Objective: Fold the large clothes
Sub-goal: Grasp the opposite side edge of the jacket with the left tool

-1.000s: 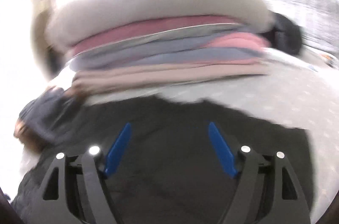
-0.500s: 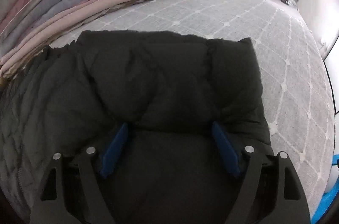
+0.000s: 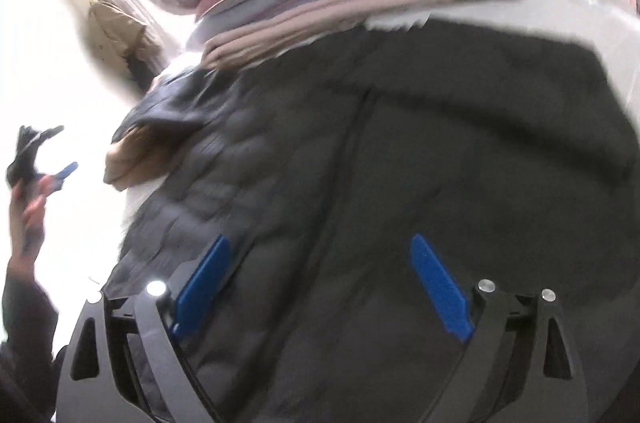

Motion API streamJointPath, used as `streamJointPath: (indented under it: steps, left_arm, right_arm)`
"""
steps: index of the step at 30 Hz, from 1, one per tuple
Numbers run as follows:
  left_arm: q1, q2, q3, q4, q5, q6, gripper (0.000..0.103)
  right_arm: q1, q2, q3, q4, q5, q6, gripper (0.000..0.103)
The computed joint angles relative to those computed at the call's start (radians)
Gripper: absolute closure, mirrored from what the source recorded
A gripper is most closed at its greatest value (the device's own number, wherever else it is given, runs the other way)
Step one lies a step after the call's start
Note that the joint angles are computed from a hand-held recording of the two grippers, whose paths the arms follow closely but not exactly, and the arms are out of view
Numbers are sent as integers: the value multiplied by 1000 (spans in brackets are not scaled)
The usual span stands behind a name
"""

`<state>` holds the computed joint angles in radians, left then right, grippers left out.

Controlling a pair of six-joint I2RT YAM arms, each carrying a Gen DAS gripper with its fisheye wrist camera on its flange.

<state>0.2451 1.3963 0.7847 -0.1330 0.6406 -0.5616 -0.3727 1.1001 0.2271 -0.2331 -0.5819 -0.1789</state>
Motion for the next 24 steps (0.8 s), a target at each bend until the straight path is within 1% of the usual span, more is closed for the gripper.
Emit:
streamJointPath:
  steps: [1,2,3,5,6,8,10,11,13,14,15,20,21,22,24]
  left_arm:
    - [66,71,24,41,53,-30,7]
    - [113,127,45,70,79,-46,7]
    - [157,194,75,96,99,-52,7]
    - [205,280,99,159,139,-85,7]
    - [216,316,100,193,158,-105,7]
    - [221,387,102,277,188,-161,7]
    - [232,454,89,406,231,-251,7]
    - [236,490,84,488,252,-310,7]
    - [236,547,102,582,257,-378,7]
    - [233,565,113,612,259,-407,7]
    - [229,584,113,670,262,-454,7]
    - [212,618,108,847,287,-560,7]
    - [206,637,105,927,295,-604,7]
    - [203,645,104,966,298,-631,7]
    - [194,643,106,965,286,-643,7]
  right_arm:
    - [26,19,-7,31,20,19,14]
    - [42,25,-21,69,25,39,14]
    - [41,22,-32,76,27,38,14]
    - [65,92,-37,138,66,53,14]
    - [56,86,-52,139,66,43,14]
    - [99,136,-64,215,102,68,14]
    - [130,144,-92,268,135,70,13]
    - [159,148,-100,290,160,82,12]
    - [192,143,-111,308,191,90,10]
    - [194,141,-112,308,195,85,9]
    - [208,150,-112,320,204,91,9]
    - [217,183,-116,358,215,89,7]
    - [219,185,-117,362,218,89,7]
    - [221,186,-117,363,219,91,7]
    - [217,188,-116,363,215,89,7]
